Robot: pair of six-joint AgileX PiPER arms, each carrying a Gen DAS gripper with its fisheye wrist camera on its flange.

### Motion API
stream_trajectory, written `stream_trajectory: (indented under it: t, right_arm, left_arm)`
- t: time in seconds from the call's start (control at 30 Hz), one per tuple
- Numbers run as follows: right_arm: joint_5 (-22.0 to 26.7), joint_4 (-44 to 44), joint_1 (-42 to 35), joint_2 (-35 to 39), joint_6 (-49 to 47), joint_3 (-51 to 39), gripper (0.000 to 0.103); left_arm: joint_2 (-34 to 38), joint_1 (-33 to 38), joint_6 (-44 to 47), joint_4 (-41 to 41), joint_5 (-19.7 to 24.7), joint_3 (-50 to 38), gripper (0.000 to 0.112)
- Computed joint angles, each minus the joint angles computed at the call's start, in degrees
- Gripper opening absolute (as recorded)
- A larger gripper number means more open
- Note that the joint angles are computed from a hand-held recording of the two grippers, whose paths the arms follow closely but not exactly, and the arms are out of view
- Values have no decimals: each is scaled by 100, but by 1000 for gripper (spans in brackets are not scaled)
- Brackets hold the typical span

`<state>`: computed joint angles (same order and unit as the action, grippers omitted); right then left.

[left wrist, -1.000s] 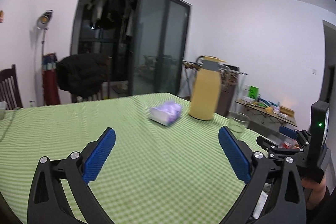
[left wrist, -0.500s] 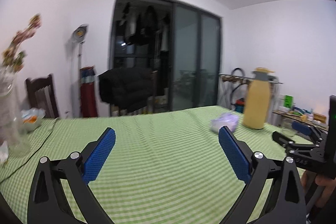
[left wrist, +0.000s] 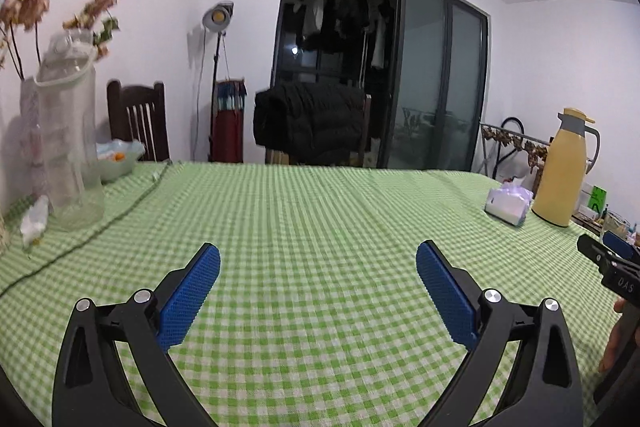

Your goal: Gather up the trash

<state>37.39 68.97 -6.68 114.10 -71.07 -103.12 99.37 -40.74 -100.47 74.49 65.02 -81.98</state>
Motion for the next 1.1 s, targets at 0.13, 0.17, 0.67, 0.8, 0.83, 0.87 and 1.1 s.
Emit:
stream_trajectory:
  t: [0.13,0.17,0.67,0.8,0.83,0.87,1.1]
  right_arm:
    - [-166,311,13,-141,-363,263,95]
    - [-199,392,19,-167,-482,316,95]
    - [-208,-503,79,2,538,-54,95]
    - [-316,-41,49,-129,60,218,95]
    - [-369,87,57,-187,-109,323,95]
    - [-394,159,59,-217,-198,371,95]
    - [-373,324,45,-247,-376,426,95]
  left_arm:
    - [21,-6,135,-6,30,-24,95]
    - [45,-25,163,1,84,-52,95]
    - [207,-170,377,103,298,-257,95]
    - [222,-171,367,103,316,-272,95]
    - [217,-171,365,106,315,-268,95]
    - [216,-169,366,103,313,-267,95]
    - [222,-176,351,104,333,-266,95]
